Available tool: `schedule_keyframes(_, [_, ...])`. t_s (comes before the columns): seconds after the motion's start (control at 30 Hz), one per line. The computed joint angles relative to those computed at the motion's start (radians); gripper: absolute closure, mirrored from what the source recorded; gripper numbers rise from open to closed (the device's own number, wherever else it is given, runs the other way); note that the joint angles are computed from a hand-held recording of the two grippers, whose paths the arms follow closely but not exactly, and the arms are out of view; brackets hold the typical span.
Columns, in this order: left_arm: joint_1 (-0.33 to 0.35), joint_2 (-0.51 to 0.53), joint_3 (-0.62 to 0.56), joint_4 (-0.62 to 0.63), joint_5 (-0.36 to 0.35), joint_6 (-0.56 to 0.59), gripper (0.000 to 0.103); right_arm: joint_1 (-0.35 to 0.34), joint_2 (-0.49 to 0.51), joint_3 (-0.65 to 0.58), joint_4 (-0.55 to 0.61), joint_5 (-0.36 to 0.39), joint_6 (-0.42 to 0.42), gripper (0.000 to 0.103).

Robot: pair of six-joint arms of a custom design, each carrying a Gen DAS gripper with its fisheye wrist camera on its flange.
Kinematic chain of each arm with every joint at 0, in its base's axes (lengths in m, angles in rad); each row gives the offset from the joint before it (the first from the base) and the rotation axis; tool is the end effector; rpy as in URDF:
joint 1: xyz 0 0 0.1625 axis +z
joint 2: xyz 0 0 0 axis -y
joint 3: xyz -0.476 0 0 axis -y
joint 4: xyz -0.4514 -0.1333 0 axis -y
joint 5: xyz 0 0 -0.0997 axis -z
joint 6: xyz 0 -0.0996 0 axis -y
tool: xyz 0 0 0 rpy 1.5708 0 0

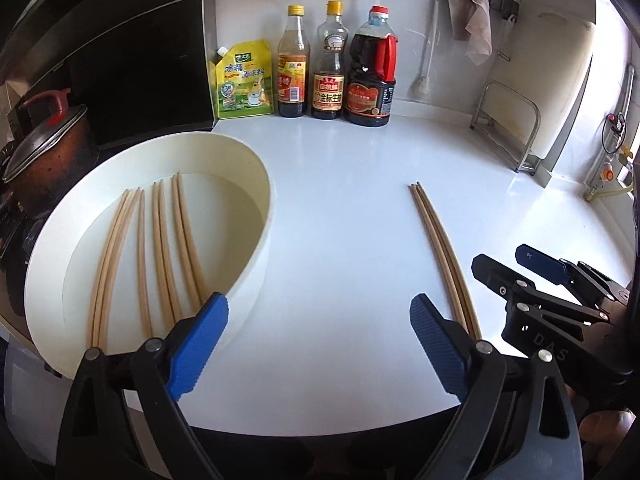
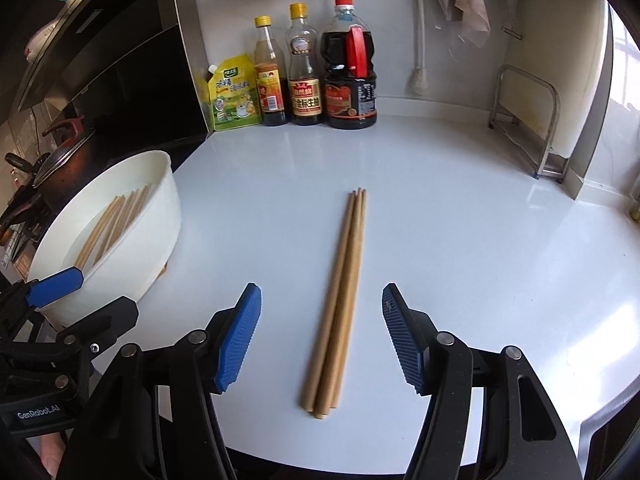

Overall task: Organize utensils
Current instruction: 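Move both open tools back to the chopstick pile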

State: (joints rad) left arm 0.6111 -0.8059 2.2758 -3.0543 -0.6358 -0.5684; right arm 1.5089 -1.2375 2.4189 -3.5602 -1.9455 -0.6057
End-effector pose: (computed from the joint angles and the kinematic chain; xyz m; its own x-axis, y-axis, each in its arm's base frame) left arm -0.2670 -0.4477 -0.0010 -0.7355 0.0958 -0.6707 0.5019 0.7419 -0.4445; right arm 0.0680 -0.4681 0.2027 -0.7745 -0.1282 0.6195 -0.4844 0.7501 -0.4503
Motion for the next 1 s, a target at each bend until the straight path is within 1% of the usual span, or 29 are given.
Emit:
schedule_keyframes(0.07, [0.000, 0.015, -0.012, -0.010, -0.015, 0.009, 0.012, -0.024, -0.015, 0.003, 0.012, 0.007, 0.003, 0.042])
schedule_keyframes(0.23, [-0.009, 0.056, -0.042, -0.038, 0.005, 0.033, 0.011, -0.077, -0.033, -0.004, 0.038, 0.009, 0.011, 0.040])
schedule_keyframes(0.3, [-0.003, 0.071, -0.058, -0.045, -0.005, 0.051, 0.010, -0.088, -0.031, -0.013, 0.047, 0.000, 0.014, 0.040])
schedule_keyframes(0.33, [0.000, 0.079, -0.067, -0.046, -0.013, 0.060, 0.008, -0.093, -0.028, -0.017, 0.049, -0.006, 0.013, 0.038])
schedule_keyframes(0.43, [0.008, 0.107, -0.096, -0.026, -0.020, 0.077, 0.008, -0.102, -0.020, -0.036, 0.078, -0.016, 0.018, 0.037])
schedule_keyframes(0.6, [0.013, 0.140, -0.132, 0.037, 0.008, 0.081, 0.007, -0.102, 0.002, -0.064, 0.102, -0.031, 0.013, 0.037])
schedule_keyframes(0.77, [0.026, 0.132, -0.141, 0.097, 0.024, 0.026, 0.007, -0.101, 0.022, -0.085, 0.120, -0.030, 0.004, 0.037])
schedule_keyframes(0.9, [0.054, 0.114, -0.141, 0.129, -0.023, -0.018, 0.007, -0.090, 0.043, -0.101, 0.124, -0.036, -0.010, 0.037])
schedule_keyframes(0.93, [0.059, 0.112, -0.137, 0.117, -0.035, -0.018, 0.007, -0.087, 0.049, -0.107, 0.128, -0.038, -0.014, 0.037])
schedule_keyframes(1.0, [0.060, 0.114, -0.130, 0.088, -0.035, -0.013, 0.007, -0.080, 0.060, -0.120, 0.131, -0.041, -0.015, 0.037])
